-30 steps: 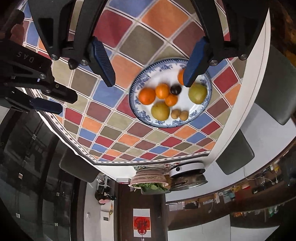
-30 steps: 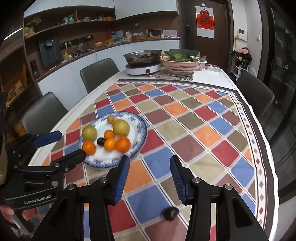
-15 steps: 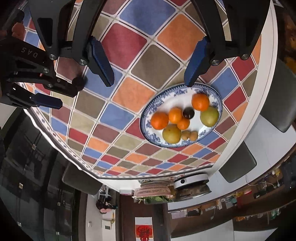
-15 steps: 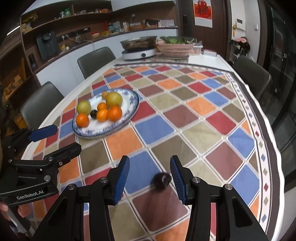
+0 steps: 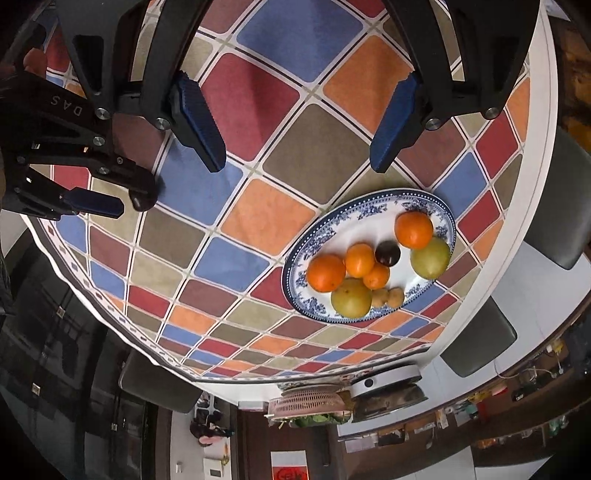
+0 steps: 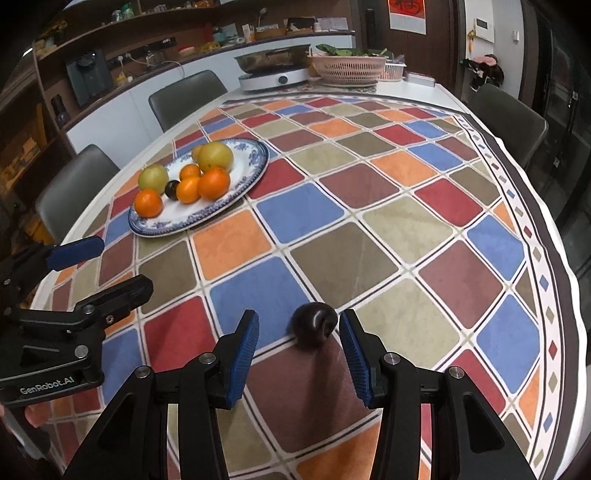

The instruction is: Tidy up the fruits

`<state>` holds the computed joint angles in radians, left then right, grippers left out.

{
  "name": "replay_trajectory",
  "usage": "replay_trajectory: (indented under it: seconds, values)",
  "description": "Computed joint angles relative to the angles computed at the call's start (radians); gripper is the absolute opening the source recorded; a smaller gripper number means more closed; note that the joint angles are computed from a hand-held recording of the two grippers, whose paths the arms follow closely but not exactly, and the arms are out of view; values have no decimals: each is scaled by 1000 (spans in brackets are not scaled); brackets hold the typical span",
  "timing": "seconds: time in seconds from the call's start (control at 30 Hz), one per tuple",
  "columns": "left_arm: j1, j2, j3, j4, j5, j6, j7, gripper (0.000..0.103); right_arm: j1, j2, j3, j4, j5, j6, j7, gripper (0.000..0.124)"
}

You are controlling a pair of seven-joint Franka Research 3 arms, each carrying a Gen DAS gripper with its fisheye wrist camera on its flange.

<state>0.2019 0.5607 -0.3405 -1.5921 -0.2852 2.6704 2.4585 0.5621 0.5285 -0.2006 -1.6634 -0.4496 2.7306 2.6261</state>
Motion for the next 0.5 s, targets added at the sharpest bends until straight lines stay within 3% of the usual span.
replay_trajectory:
  seconds: [0.2,0.5]
  values:
    - [-14,13,15,11,27,-6,-25,80,-2,28,2,28,4,-20,-29,45]
    - [-15,21,15,17,47,-10,-44,80,2,48,-4,58,-10,-57,-37,32]
